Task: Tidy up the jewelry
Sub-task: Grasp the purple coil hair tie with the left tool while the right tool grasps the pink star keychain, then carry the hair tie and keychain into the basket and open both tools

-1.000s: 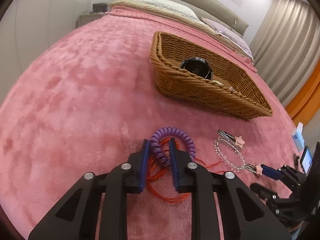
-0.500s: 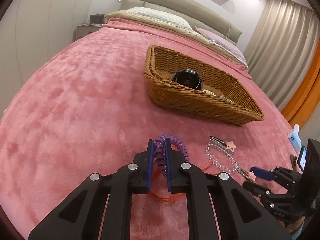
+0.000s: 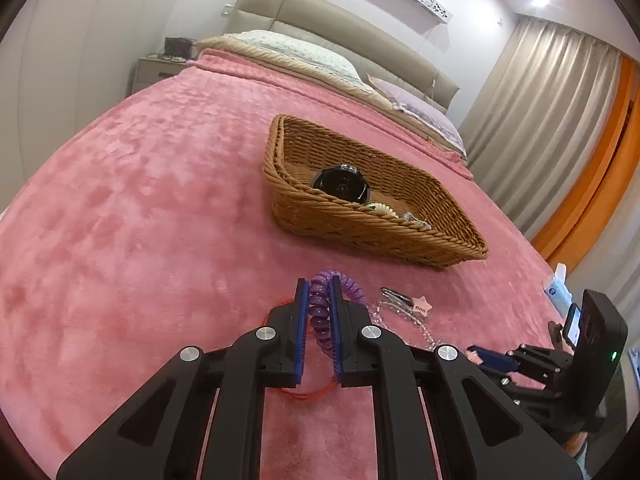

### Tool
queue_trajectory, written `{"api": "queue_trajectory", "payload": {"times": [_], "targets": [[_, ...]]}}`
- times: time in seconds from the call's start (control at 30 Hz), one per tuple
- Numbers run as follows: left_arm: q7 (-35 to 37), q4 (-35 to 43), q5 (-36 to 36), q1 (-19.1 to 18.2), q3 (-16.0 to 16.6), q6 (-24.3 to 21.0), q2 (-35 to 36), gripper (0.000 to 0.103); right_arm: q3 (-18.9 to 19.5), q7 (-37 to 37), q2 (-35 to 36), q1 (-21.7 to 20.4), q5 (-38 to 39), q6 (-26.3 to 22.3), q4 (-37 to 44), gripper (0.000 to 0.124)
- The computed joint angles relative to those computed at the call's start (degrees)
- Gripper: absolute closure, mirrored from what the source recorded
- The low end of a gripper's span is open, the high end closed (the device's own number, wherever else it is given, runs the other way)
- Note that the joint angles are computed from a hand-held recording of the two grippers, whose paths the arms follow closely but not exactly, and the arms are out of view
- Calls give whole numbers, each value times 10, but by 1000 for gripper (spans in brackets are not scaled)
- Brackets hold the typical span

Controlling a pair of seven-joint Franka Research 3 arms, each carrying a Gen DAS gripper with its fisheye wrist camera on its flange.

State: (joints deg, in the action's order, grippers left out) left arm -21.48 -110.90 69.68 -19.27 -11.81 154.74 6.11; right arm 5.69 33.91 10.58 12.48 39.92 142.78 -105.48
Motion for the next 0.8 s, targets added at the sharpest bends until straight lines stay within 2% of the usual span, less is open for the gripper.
{"api": "queue_trajectory", "payload": {"times": [0.2, 0.27, 0.53, 0.63, 0.8], "targets": [[-8, 8, 25, -6, -4, -14, -2, 95, -5, 5, 3, -17, 25, -34, 19, 103], [-1, 13, 29, -10, -7, -25, -2, 95, -6, -5, -4, -23, 40, -42, 19, 103], [-38, 29, 78, -15, -11, -18, -11, 95, -12, -57, -31, -34, 120, -63, 25, 103], [8, 49, 53, -17, -16, -42, -7, 95, -14, -52, -24, -30, 122, -66, 47, 103], [43, 102, 49, -17, -6, -41, 17, 95, -6, -32, 13, -23, 118, -46, 114, 103]]}}
